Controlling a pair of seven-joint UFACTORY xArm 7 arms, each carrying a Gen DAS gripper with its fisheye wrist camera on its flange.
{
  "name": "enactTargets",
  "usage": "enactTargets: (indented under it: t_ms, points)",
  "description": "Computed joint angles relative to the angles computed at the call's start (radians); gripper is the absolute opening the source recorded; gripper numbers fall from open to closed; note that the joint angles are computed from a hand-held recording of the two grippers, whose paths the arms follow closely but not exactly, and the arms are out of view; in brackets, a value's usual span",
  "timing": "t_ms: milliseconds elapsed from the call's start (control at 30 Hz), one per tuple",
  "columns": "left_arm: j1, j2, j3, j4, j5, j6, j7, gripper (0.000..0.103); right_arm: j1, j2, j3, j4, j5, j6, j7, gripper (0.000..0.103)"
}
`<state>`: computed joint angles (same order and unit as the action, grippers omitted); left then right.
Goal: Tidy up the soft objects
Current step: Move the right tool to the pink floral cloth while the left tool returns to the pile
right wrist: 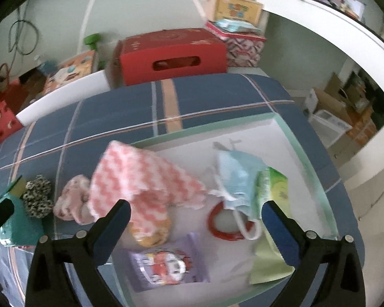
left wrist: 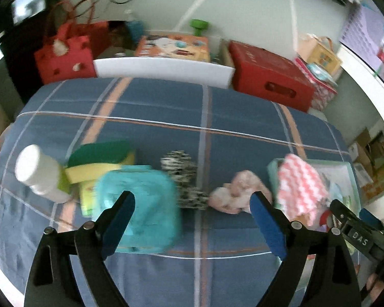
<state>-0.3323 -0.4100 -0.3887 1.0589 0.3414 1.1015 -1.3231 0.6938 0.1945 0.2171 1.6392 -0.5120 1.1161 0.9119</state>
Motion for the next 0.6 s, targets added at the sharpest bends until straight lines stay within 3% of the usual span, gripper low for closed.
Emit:
enactTargets:
  t_ms: [300,467,600]
  points:
    - [0.058,-0.217,0.024,-0.141,-0.044,0.144,-0.028,0.091,0.048,0.050,0.007,0.066,0.006,-0.080,-0.007,0.103]
    - [0.087,-0.325,0.042,-0.219,-0.093,0.171,-0.026,0.091,0.065,0.085,0.008,0.087,0.058,-0.169,-0.016,0.103]
    - [0.113,-0.382,0.046,-0.254,-0.123,0.184,-0.020,0.091,0.112,0.157,0.001,0.171,0.056,-0.161,-0.064,0.103]
